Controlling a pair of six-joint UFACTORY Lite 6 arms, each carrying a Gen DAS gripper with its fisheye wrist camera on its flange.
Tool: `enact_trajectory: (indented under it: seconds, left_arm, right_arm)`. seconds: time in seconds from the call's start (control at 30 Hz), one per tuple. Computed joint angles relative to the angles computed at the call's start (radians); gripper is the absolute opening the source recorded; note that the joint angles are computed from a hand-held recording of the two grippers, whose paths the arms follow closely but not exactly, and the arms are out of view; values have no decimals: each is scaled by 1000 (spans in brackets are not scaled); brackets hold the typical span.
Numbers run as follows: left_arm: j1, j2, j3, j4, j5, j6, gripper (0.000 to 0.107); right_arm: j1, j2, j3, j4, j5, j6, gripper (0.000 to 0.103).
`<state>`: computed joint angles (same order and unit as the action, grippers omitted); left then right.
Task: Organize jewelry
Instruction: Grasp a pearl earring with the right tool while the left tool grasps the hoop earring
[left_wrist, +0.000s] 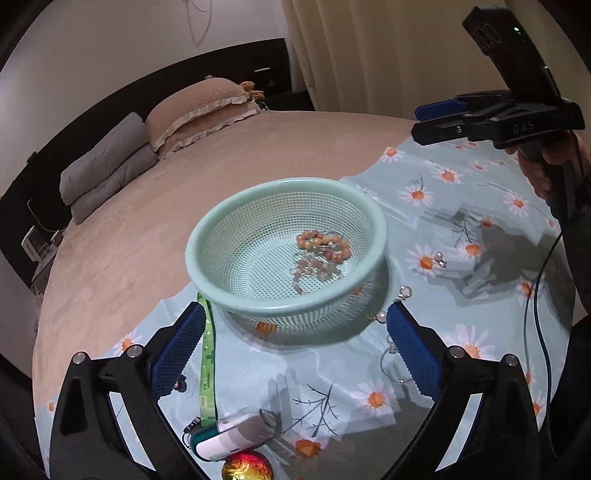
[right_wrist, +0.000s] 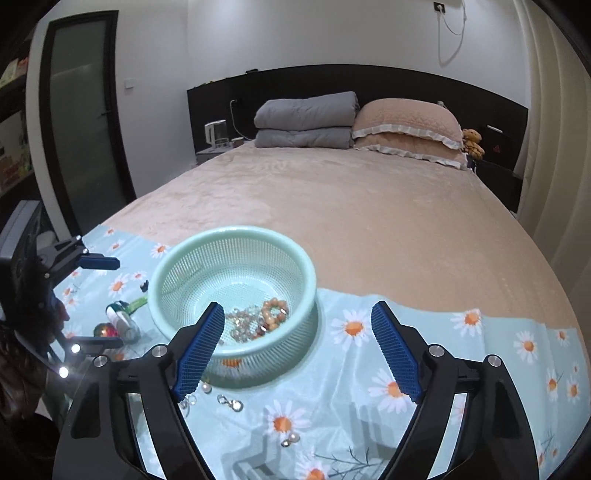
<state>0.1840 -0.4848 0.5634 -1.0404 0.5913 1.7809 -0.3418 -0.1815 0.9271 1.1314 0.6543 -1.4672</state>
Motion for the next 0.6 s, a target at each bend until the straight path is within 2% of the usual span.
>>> enact_trajectory:
  seconds: [0.1, 0.2, 0.4, 0.5, 0.6]
  left_arm:
    - [-3, -71, -77, 1, 60, 84, 97]
    - [-57, -83, -144, 0, 38, 135, 97]
    - [-174, 72, -166, -22, -46, 152, 97]
    - [-195, 154, -155, -58, -48, 175, 97]
    - [-221, 215, -145, -84, -69, 185, 91]
  right_arm:
    - [-41, -36, -98, 18, 25, -57, 81]
    - [-59, -42, -182, 54, 27, -153, 81]
    - [-33, 59, -225, 19, -16, -181, 80]
    - [-22, 102, -237, 21, -30, -199, 75]
    - [-13, 147, -243, 27, -47, -213, 67]
